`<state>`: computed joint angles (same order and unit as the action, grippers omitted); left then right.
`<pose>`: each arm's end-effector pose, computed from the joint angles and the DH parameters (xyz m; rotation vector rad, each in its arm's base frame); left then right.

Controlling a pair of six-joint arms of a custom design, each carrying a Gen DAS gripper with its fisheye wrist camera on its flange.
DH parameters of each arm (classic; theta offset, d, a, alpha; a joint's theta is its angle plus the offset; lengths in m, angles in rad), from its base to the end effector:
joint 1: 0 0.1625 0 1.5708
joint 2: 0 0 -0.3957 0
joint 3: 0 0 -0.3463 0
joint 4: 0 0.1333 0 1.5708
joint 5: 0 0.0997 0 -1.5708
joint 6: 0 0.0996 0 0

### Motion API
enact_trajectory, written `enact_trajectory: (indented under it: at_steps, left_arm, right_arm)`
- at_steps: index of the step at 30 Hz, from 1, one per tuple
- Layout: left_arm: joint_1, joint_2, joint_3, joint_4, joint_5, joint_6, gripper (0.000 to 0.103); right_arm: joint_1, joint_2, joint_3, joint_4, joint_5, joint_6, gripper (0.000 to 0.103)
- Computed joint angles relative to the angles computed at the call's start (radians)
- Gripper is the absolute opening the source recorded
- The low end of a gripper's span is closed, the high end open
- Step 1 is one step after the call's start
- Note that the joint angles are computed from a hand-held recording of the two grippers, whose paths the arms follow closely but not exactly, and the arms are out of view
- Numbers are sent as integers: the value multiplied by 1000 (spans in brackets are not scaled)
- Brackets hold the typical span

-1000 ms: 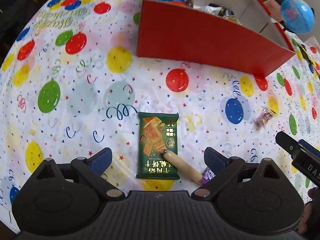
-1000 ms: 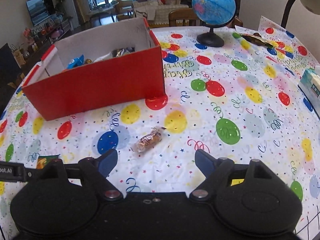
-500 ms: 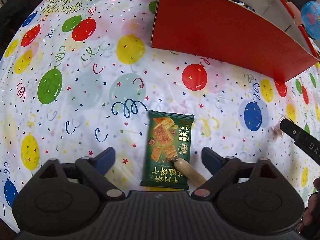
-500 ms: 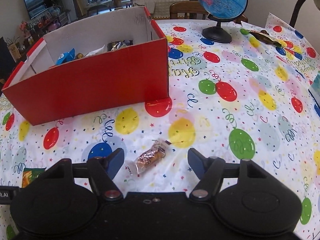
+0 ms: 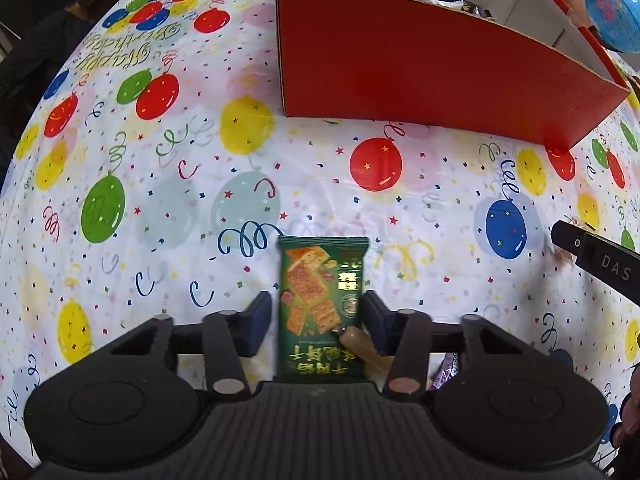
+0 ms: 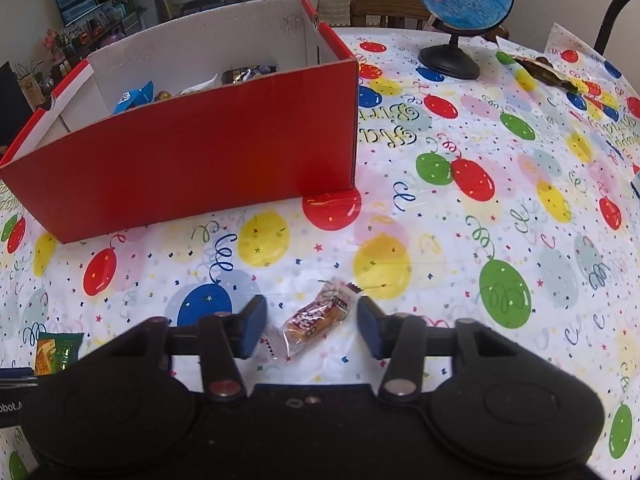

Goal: Organize snacks
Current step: 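Grasp the green cracker packet with the left tool while the right tool grasps the clear-wrapped candy bar, then carry the green cracker packet and candy bar over the red box with both tools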

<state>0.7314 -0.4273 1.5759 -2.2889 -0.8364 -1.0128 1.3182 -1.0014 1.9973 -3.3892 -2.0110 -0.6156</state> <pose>-0.2845 -0.5241 -0.0982 -0.0066 2.3475 -0.4118 -0.0459 -0.5412 0.2169 0.1963 -2.3247 0.7002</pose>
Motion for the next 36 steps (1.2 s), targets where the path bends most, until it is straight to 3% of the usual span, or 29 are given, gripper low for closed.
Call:
enact_trajectory:
  at_steps: [3,8,20,30,36]
  left_arm:
    - [5,-6,6,-12,-5,-2,43]
    - [10,-15,21,-40,-9,-4,42]
    - [22,-75,74,-82,-15,-37,42]
    - [-8,-146,115,-85,30,-51,42]
    - [-26,-167,113,-111,69,-5,42]
  right_arm:
    - [-7,-6,0,19,10,22,31]
    - [-21,-21,14,20,39,34,21]
    - [-22,-76,70,14,90,31,20]
    - [15,-152,118,41,152,25,20]
    - [51,-173,113,51,167,3,20]
